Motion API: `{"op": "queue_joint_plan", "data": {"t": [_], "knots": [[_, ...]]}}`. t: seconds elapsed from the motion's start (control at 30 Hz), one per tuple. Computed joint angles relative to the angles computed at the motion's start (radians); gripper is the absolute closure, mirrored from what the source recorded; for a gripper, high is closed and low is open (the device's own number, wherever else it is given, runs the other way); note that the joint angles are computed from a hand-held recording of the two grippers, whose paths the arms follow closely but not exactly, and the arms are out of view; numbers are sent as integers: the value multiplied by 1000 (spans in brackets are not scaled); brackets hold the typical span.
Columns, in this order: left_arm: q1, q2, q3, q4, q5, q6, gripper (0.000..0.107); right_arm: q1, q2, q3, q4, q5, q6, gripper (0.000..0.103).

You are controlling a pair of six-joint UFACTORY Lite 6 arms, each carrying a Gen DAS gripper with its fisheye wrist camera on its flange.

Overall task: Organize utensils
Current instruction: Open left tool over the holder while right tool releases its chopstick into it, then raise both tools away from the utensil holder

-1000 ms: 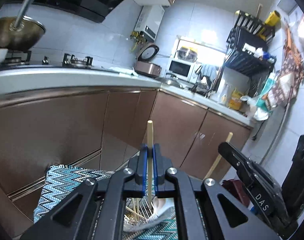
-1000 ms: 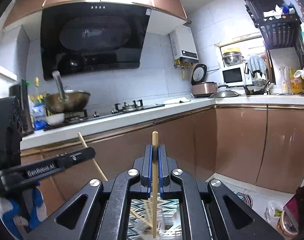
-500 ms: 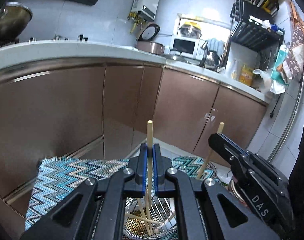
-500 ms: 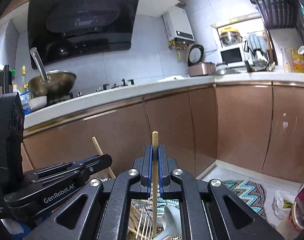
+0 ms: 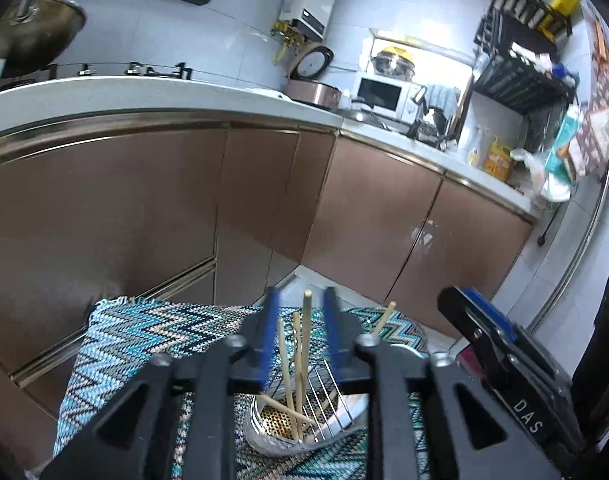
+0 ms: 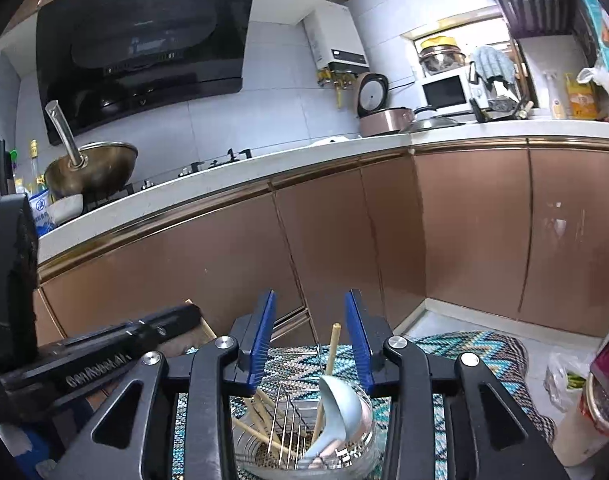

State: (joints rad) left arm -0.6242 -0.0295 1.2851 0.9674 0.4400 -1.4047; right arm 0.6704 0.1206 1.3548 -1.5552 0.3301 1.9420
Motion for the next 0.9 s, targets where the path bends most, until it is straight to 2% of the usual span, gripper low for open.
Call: {"op": "queue_joint_plan", "data": {"t": [0.13,0.33,0.47,0.6,0.77,0.9], "knots": [[-39,-125,-58,-5,72,-31,76,55,-102,-66,83,104,-56,53],[-206,-310,-140,59,273,-130,75,214,-247,-122,216,342,-166,42],[-410,-406,-167,141,507,-230,67,371,-302,-120,242,534,-205,32],[-644,-467,-162,200,771,-308,67,570,-324,-91,226,771,-217,19],[-1004,-490,-121,271,1143,-410,63,759,-327,-48,205,976,-203,11],[-1230,-445,-66,294,1378,-455,61,889,-311,-9,190,1115,-182,6]]}}
